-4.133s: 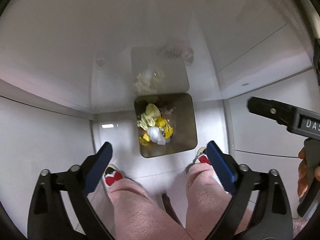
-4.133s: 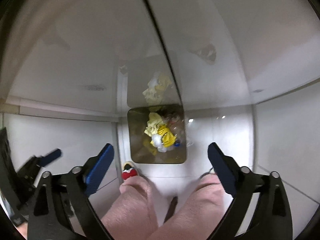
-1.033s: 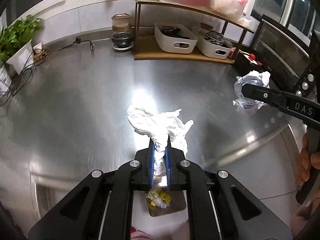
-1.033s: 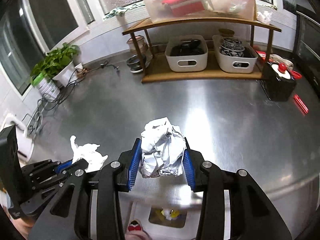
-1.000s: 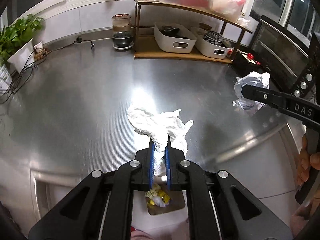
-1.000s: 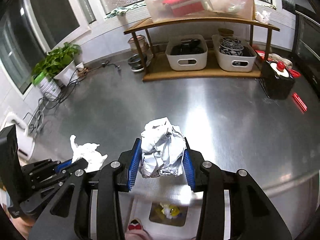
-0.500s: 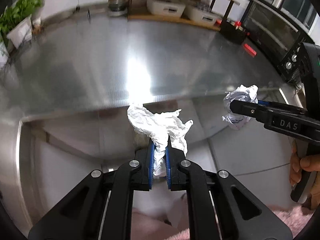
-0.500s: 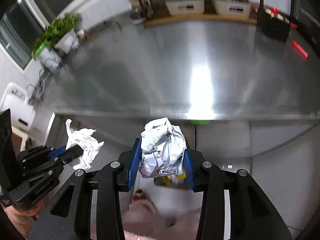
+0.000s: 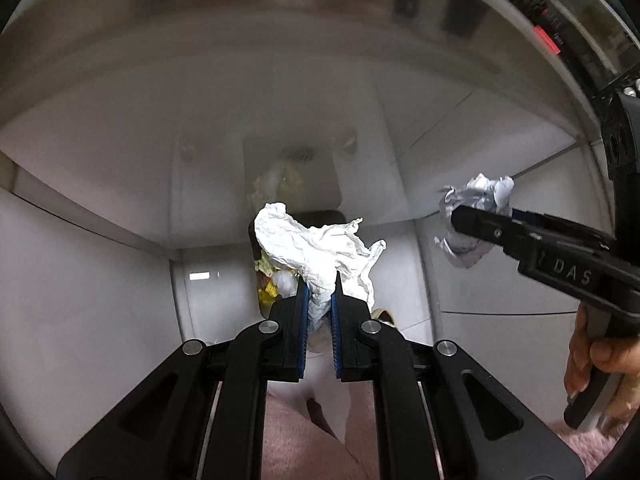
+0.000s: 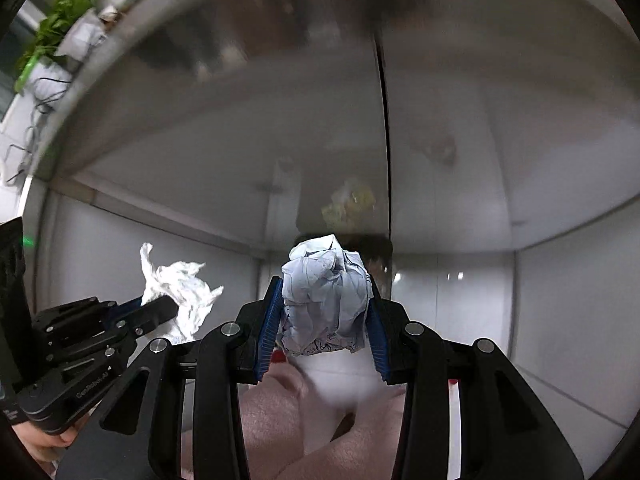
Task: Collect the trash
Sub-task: 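Carry the tissue and crumpled foil down over the bin with both tools, then open both tools to drop the tissue and foil into the bin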
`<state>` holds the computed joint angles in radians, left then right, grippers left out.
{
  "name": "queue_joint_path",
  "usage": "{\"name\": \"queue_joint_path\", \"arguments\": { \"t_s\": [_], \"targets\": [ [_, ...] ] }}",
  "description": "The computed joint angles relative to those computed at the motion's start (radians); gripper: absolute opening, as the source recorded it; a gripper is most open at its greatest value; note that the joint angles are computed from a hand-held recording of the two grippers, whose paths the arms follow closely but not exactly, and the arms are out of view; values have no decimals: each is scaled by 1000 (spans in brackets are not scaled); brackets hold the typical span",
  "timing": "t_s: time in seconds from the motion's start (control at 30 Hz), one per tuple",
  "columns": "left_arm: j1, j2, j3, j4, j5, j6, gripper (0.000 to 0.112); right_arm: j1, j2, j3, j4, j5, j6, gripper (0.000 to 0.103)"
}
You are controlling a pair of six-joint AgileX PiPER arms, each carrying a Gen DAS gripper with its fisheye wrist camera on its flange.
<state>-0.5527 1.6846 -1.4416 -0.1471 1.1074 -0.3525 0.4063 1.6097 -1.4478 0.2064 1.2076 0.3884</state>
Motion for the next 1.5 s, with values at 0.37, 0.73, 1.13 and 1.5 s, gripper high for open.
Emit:
{"name": "queue_joint_path", "arguments": {
  "t_s": [0.37, 0.73, 1.13, 1.5],
  "targets": [
    [-1, 164, 153, -83, -212, 96, 8, -4, 145, 145, 36, -185, 4, 42],
    [17, 274, 110, -128, -233, 133, 11, -1, 253, 127, 71, -234, 14, 45],
    [33, 247, 94, -128, -211, 125, 41, -18, 242, 82, 66, -205, 39, 62],
    [1, 104, 68, -12, -127, 31, 88, -30, 105, 67, 7, -100, 38, 100]
  ]
}}
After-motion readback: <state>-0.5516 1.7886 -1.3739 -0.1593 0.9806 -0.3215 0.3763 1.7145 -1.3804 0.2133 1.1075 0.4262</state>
